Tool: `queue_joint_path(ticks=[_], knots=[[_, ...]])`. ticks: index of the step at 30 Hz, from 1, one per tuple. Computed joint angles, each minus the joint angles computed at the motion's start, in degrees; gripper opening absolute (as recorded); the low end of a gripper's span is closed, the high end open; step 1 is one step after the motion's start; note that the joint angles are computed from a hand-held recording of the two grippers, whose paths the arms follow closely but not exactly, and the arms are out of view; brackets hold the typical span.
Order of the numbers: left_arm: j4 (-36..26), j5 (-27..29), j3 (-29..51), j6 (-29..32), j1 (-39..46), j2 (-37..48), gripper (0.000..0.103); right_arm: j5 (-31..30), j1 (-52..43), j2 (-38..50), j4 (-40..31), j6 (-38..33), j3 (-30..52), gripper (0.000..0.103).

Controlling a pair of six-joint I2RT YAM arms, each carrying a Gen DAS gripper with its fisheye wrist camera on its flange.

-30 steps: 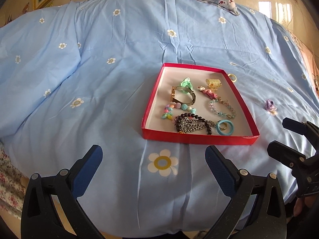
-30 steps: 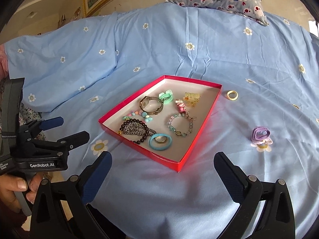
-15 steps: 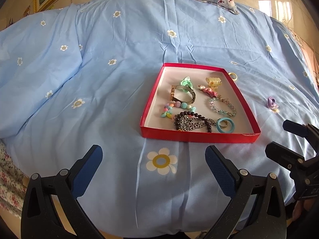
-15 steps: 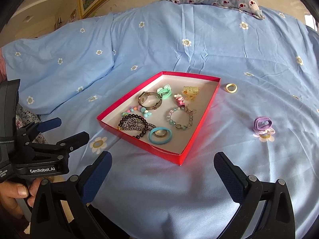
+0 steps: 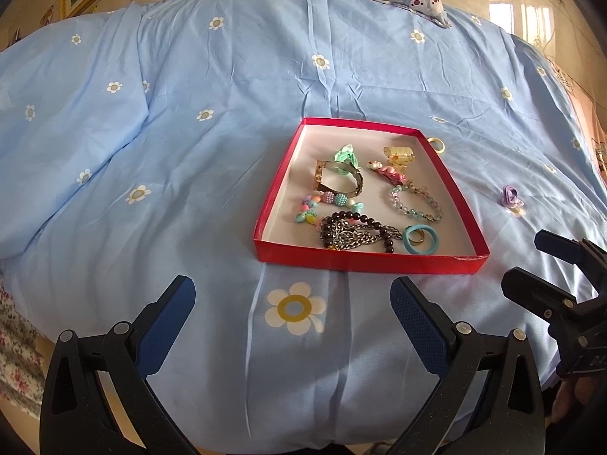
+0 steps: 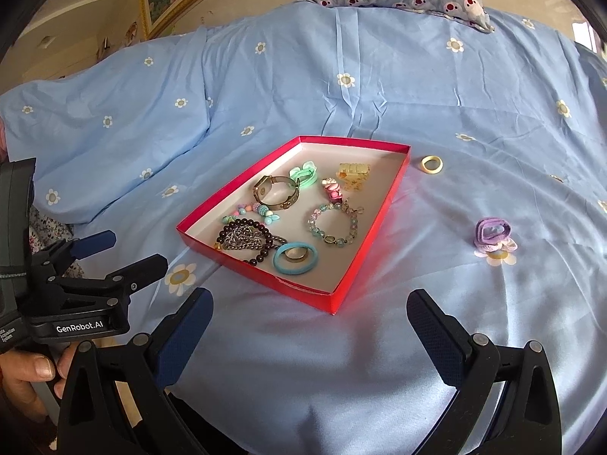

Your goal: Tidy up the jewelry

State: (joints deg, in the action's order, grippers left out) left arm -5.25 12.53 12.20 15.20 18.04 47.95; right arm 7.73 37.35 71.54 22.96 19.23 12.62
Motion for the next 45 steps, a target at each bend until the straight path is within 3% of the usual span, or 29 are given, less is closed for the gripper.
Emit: queue_joint_path(ticks=[17, 27, 45], knots=[[0.3, 2.1, 1.3, -0.2, 1.0, 3.2, 0.103, -0.2, -0.4, -1.3, -1.5, 0.1, 0.6, 0.103], [-0.4, 1.7, 2.3, -0.8, 0.0, 3.5, 0.103, 0.3, -0.9, -2.2, -6.5, 0.4, 3.4, 0.103], [0.1, 0.3, 2.2, -1.2, -1.3, 3.4, 0.103, 0.8, -0.1, -1.6, -7.0, 0.6, 3.8, 0.103]])
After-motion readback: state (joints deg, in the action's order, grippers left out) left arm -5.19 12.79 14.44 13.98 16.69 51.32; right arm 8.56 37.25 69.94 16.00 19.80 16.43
